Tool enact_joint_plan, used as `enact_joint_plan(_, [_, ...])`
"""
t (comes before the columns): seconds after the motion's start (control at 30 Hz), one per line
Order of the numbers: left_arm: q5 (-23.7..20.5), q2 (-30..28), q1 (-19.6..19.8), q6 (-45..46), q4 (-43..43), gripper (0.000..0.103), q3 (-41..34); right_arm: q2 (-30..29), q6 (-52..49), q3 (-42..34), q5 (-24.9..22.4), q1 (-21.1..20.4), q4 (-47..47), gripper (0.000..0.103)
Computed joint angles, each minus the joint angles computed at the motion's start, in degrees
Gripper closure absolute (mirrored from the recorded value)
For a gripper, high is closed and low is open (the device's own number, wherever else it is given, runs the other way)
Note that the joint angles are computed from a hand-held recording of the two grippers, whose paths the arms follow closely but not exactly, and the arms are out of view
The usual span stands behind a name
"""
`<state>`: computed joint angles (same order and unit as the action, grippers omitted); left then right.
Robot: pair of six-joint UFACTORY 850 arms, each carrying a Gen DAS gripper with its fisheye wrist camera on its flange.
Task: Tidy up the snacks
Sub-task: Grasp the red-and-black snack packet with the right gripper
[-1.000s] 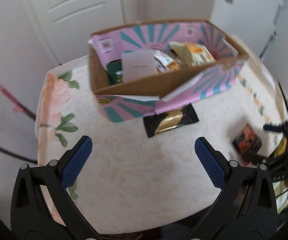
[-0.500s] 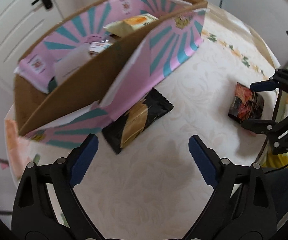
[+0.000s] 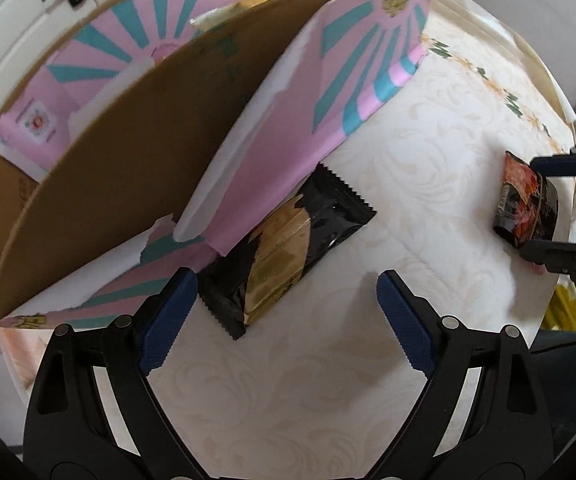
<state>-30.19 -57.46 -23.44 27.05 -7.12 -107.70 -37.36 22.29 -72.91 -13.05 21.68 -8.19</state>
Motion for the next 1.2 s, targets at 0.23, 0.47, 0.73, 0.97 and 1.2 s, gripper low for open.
enact_joint_plan(0.23, [-2.64,-1.98,1.17,1.05,-3.89,0.012,-3.07,-0.14,-0.33,-0.07,0.07,-0.07,0.54,0.031])
enact_joint_plan(0.47, [-3.76,-2.02,1.64,5.07,-7.22,0.012,-3.01,-0.21,-1.06,0.17,0.48,0.07,1.63,0.031])
enact_joint_plan(0.73, [-2.98,1.4,0.49,9.75,-9.9,0.012,2.47,0.21,-5.35,0.78,1.21,-0.28,5.6,0.031])
enact_joint_plan(0.97, [0.09,1.49,-0.57,0.21,-1.35,0.012,1.94,0.59,-8.94,1.47,2.15,-0.75,8.49,0.031])
enact_joint_plan(1.2, [-3.02,-3.55,1.16,-0.21,-4.91,0.012,-5.52,0.71,-12.61,1.82,2.87,-1.22,11.94,0.031])
